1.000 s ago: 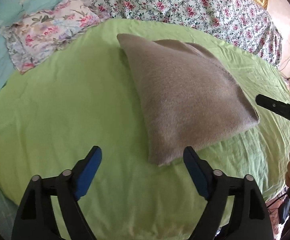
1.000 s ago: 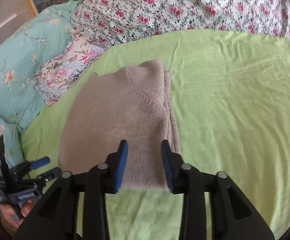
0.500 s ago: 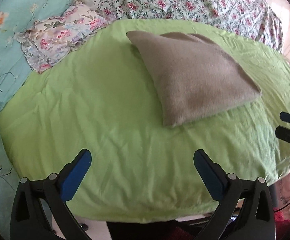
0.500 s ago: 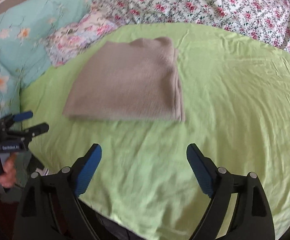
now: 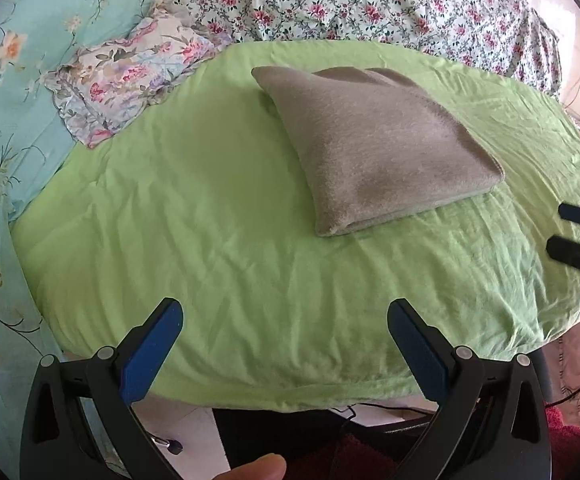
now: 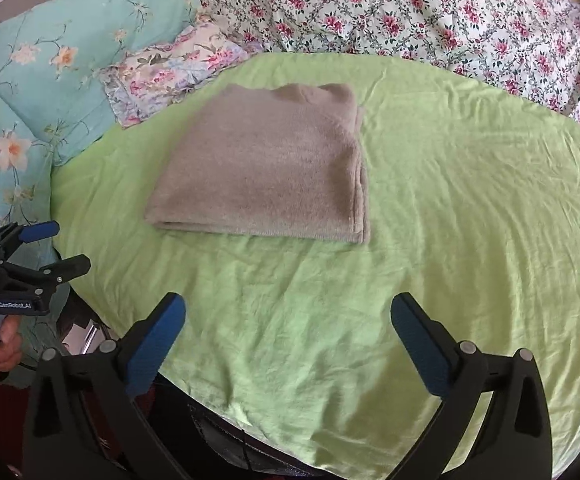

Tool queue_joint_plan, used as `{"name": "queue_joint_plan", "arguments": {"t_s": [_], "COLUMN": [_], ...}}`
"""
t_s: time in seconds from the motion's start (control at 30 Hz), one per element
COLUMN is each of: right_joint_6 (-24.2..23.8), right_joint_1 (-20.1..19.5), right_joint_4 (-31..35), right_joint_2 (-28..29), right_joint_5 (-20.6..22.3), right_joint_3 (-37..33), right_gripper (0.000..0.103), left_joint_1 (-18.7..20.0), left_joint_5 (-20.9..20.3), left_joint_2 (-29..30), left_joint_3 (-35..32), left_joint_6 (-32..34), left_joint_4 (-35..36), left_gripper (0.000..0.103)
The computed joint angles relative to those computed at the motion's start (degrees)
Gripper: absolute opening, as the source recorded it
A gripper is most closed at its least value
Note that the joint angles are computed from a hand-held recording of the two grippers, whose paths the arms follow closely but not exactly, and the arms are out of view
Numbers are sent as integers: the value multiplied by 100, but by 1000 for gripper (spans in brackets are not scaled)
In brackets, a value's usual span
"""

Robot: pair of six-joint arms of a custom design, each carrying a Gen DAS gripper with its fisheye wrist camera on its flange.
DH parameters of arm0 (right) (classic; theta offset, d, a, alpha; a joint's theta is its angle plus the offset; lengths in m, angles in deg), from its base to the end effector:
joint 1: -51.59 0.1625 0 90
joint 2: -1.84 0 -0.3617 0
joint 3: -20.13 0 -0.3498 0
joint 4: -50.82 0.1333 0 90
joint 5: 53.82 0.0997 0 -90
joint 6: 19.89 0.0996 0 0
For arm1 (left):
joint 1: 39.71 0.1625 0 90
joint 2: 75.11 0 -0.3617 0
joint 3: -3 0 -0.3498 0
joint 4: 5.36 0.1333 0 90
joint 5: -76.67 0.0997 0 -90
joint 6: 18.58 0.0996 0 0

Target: Fold small clothes

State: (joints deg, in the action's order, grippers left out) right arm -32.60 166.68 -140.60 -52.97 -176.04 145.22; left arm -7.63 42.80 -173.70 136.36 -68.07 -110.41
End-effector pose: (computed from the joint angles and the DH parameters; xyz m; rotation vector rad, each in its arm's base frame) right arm 0.2657 -0.3784 0.1082 0.6283 -2.4650 0.7814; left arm -0.1466 -0.3468 0.2348 0.3656 2.1823 -0.7201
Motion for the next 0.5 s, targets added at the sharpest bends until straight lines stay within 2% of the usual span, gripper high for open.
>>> {"name": "queue_joint_plan", "arguments": {"t_s": [0.13, 0.3, 0.5], "right_joint_6": [27, 24, -16], "right_joint_1": [-72, -65, 34], "right_joint_4": [45, -32, 138], "right_joint_2": [56, 99, 118], "right_joint_5": [114, 132, -10], "right_joint_3": [2, 1, -118], "right_gripper": [102, 102, 102], "left_joint_1": [-42, -119, 3], "left_joint_5": [183, 586, 578], "left_joint_2": [111, 411, 617], "left_joint_3": [-16, -183, -407], "left_joint_6": [97, -47, -81], "left_joint_4": [-182, 123, 283], "left_gripper": [102, 103, 103]}}
